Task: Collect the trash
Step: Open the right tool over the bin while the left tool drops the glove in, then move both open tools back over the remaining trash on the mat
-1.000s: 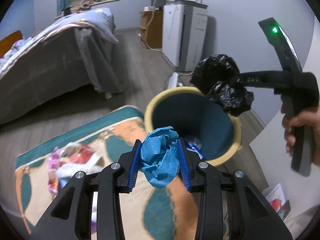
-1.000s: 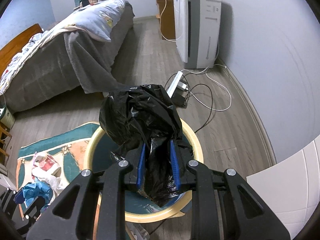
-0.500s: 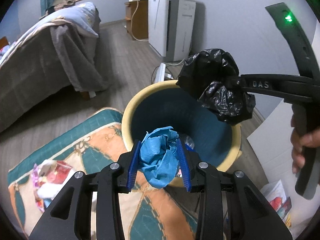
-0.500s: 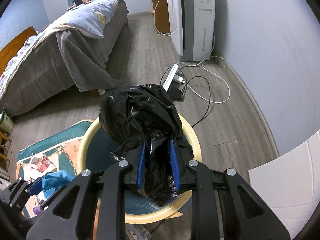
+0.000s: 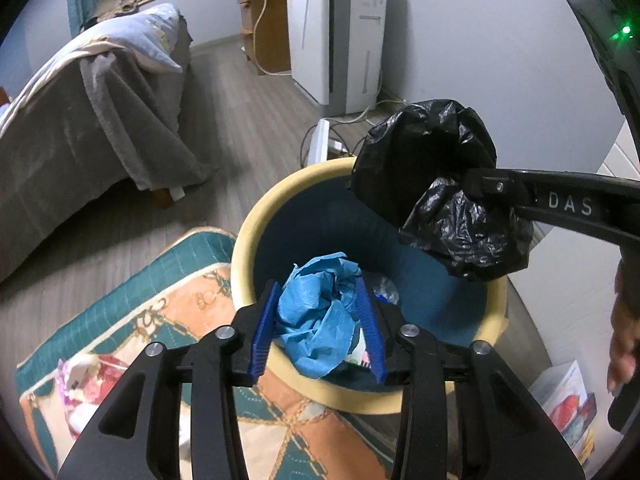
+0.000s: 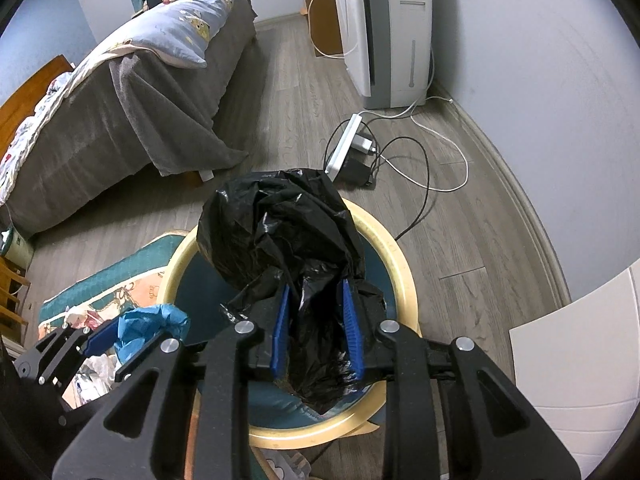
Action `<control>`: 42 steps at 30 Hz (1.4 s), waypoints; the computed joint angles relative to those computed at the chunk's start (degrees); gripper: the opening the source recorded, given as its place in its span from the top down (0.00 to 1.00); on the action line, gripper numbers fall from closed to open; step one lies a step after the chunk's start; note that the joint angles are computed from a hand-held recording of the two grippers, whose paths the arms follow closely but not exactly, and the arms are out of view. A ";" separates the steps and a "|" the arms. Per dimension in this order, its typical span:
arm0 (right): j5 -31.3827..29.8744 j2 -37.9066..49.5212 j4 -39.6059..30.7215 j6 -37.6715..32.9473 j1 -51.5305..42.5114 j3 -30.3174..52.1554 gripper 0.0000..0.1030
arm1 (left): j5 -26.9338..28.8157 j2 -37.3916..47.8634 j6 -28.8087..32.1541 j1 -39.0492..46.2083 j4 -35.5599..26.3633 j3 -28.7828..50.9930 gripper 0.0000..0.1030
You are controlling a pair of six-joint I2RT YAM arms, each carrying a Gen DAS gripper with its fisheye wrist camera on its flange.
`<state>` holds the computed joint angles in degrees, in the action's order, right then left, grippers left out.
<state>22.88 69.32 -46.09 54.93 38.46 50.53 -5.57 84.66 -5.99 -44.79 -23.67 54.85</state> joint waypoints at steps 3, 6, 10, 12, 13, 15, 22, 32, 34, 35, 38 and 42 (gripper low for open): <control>0.92 0.28 -0.43 0.64 0.28 0.17 0.61 | 0.34 -0.14 0.17 -0.19 1.34 -0.69 0.48; 1.07 0.19 -0.44 0.59 0.21 -0.02 0.57 | -0.19 -0.51 0.52 -0.53 2.60 -1.50 0.39; 1.61 0.56 -0.58 0.45 0.53 0.05 0.41 | -1.02 -1.48 0.55 -0.80 4.10 -3.17 0.26; 1.88 0.63 -0.77 0.41 0.58 0.24 0.36 | -1.31 -1.95 0.18 -0.64 4.34 -3.74 0.20; 2.19 0.66 -0.92 0.60 0.74 0.34 0.29 | -1.66 -2.31 -0.15 -0.55 4.47 -4.12 0.17; 2.56 0.78 -1.22 0.65 0.83 0.53 0.21 | -2.82 -3.37 -0.73 -0.52 4.84 -5.05 0.09; 3.77 3.13 -2.62 1.32 2.34 3.62 0.06 | -3.54 -11.27 -0.16 1.94 1.17 -7.88 0.07; 5.96 14.72 -3.55 -0.20 10.61 16.56 0.06 | 4.42 -29.31 13.79 25.46 -15.54 -6.12 0.05; 6.67 18.15 -3.61 -1.51 12.86 20.28 0.06 | 6.41 -31.00 18.41 31.89 -17.38 -5.47 0.05; 6.88 19.72 -3.88 -1.87 13.63 21.90 0.06 | 8.07 -31.68 20.67 35.91 -18.22 -5.28 0.05; 6.70 25.03 -4.28 -3.06 16.07 27.09 0.06 | 14.10 -32.27 24.58 47.36 -18.65 -5.66 0.05; 6.49 31.93 -5.25 -5.00 18.68 33.74 0.06 | 20.23 -30.10 28.30 59.93 -17.04 -7.19 0.05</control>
<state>29.38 101.25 -51.34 49.94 57.14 84.27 14.65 54.55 22.31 15.14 -40.71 47.66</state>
